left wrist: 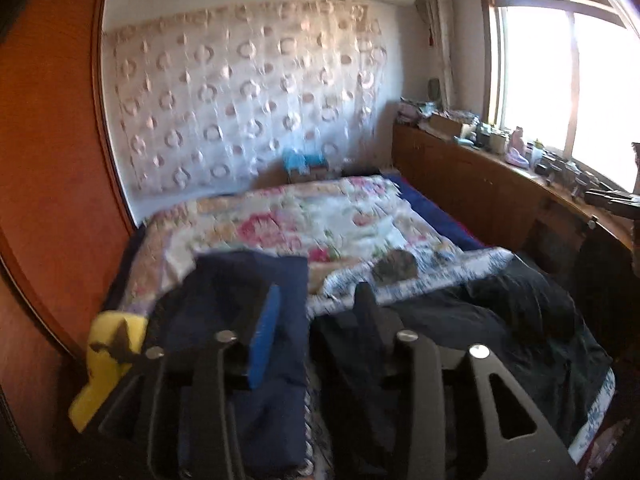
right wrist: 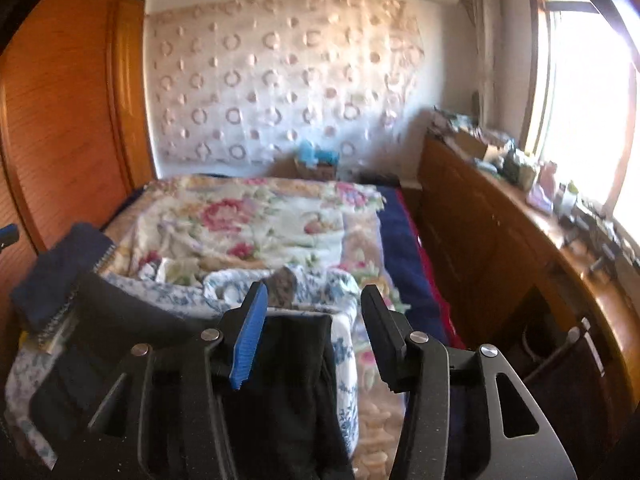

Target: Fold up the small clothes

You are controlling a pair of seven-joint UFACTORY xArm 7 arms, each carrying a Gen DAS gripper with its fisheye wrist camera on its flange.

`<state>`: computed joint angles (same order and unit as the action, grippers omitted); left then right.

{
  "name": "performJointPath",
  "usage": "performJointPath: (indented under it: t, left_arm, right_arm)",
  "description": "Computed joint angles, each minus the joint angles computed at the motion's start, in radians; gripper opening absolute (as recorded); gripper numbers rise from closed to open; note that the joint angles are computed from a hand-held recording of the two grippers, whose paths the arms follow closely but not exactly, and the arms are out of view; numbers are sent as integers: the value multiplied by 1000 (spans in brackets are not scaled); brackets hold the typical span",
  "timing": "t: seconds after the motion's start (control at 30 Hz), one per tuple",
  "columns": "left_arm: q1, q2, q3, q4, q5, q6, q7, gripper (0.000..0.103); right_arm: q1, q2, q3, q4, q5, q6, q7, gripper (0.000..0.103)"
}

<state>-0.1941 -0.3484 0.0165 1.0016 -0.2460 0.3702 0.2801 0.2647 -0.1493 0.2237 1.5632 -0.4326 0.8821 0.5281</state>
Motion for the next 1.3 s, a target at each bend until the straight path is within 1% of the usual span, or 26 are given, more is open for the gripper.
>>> performJointPath:
  t: [0.03, 0.1, 0.2, 0.27, 0.4, 0.57, 0.67, 0.77, 0.9, 1.03, 1.17, 1.3]
  left_arm:
    - [-2, -9, -3, -18, -1, 2, -1, 42]
    - [-12, -28, -4, -47, -6, 9, 6, 44]
    - [-20, -65, -18, -102, 0, 22, -1, 47]
    - [-24, -74, -25, -115, 10, 22, -9, 47]
    - [-65, -118, -14, -177, -14, 26, 6, 49]
    - [-100, -146, -10, -234, -30, 33, 22, 49]
    - [-131, -167, 4, -282, -59, 36, 37, 50]
    - [-140, -181, 1, -331, -68, 37, 38, 50]
    - [-140, -177, -6, -371, -70, 31, 23, 50]
    - [-146, -162, -6, -390, -69, 33, 21, 50]
    - [-136, -149, -15, -403, -55, 36, 11, 50]
    - [-133, -150, -23, -416, -47, 22, 1, 50]
  right_arm:
    - [-1, -17, -9, -39, 17, -28, 1, 49]
    - [3, -57, -27, -124, 81, -76, -31, 49]
    - [-1, -116, -26, -223, 129, -107, -64, 49]
    - [-8, -138, -14, -249, 144, -107, -68, 49]
    - [-5, -235, -11, -372, 208, -147, -88, 50]
    - [-5, -321, -3, -501, 269, -162, -106, 50]
    - [-10, -371, 5, -580, 295, -172, -96, 50]
    - [-4, -437, -5, -678, 335, -179, -92, 49]
    - [-8, -490, -11, -758, 364, -174, -90, 49]
    - [-9, -519, -13, -814, 393, -192, -74, 49]
    - [-13, -522, -2, -829, 394, -184, -64, 49]
    - [-4, -517, -3, -834, 405, -218, -63, 49]
